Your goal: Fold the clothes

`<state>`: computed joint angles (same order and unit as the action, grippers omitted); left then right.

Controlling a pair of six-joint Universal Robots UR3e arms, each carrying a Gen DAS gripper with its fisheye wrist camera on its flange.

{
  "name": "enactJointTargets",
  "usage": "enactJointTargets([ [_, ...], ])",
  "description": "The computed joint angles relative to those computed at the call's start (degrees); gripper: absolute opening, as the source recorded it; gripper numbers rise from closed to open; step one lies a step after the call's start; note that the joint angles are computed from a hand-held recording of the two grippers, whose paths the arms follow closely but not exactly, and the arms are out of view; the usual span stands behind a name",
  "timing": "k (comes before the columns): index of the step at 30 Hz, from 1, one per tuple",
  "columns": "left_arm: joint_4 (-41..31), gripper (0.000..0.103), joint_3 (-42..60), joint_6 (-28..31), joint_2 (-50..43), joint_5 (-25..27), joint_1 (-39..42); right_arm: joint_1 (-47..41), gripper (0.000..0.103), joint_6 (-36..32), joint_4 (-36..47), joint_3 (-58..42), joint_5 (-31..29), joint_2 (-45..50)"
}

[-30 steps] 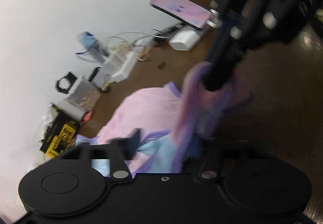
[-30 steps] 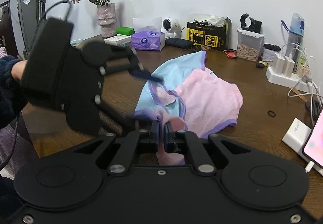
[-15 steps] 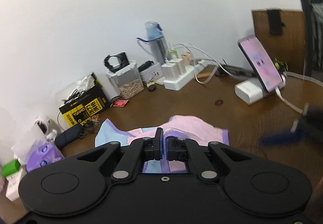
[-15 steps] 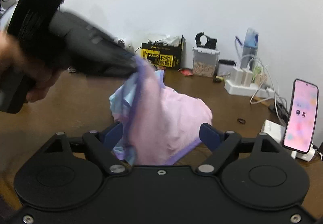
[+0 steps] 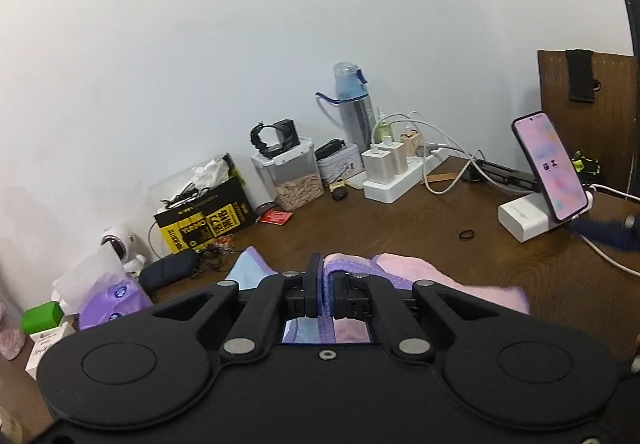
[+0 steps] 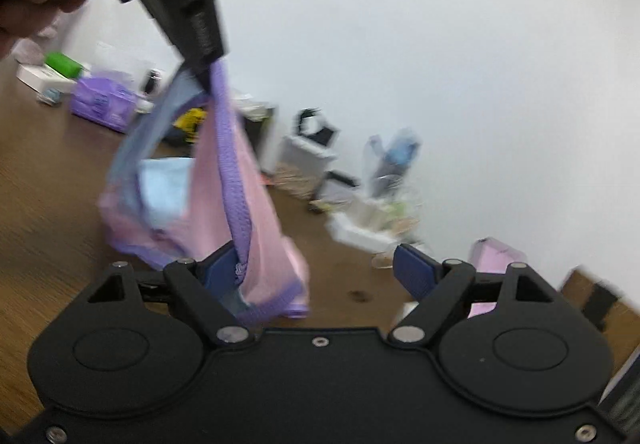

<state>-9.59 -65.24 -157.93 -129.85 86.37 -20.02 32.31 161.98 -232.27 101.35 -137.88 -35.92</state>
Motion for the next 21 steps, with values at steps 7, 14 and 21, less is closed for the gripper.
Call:
enactJointTargets([
  [7, 0.64, 0.003, -0.58, -0.82, -0.05, -1.40, 0.03, -1.07, 0.087, -5.73, -4.24, 11.93, 0.36, -8.79],
  [14, 3.11, 0.003, -4.44, -0.19, 1.64, -0.86, -0.69, -1.67, 0.086, -5.16, -5.31, 20.25, 2.28, -16.67],
  [21, 5.98, 0.003, -10.59, -0.09, 5.59, -3.07, 0.31, -8.39, 0.010, -1.85, 1.14, 26.45, 13.74, -23.66],
])
